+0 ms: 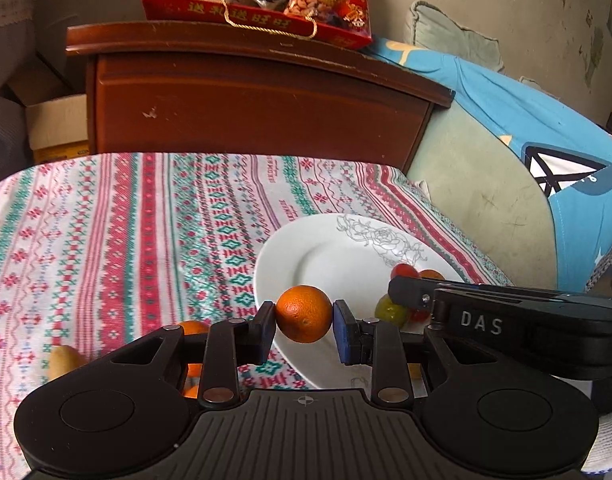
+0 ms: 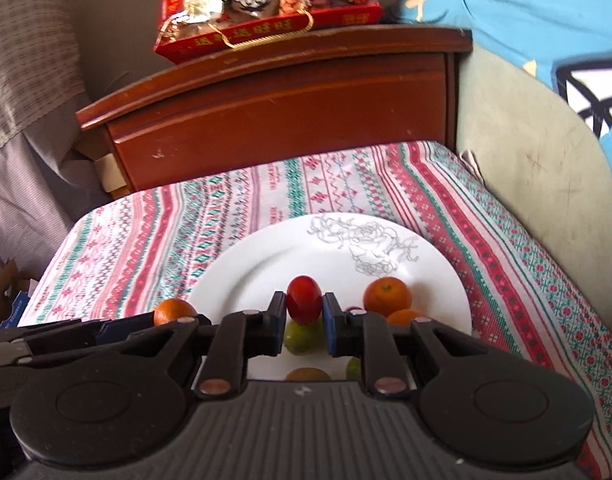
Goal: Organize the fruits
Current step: 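Lower the mandarin and tomato onto the white plate and open both tools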
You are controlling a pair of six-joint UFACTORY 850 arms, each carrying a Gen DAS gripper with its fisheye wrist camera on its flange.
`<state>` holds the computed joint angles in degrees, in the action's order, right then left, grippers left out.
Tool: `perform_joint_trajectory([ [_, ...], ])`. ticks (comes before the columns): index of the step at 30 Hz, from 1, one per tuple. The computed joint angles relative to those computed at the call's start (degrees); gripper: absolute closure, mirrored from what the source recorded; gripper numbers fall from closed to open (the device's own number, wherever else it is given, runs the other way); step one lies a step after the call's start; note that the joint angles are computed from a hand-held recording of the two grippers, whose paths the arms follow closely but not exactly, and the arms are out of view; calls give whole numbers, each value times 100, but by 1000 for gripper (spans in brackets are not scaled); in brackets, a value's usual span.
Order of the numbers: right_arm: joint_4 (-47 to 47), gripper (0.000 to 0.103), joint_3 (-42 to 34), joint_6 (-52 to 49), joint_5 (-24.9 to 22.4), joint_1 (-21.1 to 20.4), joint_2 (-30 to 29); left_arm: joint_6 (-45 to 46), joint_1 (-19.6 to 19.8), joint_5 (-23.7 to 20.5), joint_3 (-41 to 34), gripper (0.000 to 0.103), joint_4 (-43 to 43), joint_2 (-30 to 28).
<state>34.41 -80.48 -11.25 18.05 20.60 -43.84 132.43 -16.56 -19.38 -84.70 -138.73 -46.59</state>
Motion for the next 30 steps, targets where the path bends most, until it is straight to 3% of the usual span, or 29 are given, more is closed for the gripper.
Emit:
perform_joint_trajectory([
  [11, -18, 80, 37, 202, 89, -27, 44, 34, -77, -60, 11, 72, 135, 27],
  [24, -456, 79, 370, 553, 244, 95, 342, 1082, 92, 319, 592, 67, -1033, 624],
  [30, -695, 79, 554, 791, 247, 228, 454, 1318, 298, 290, 958, 67, -1506, 905],
])
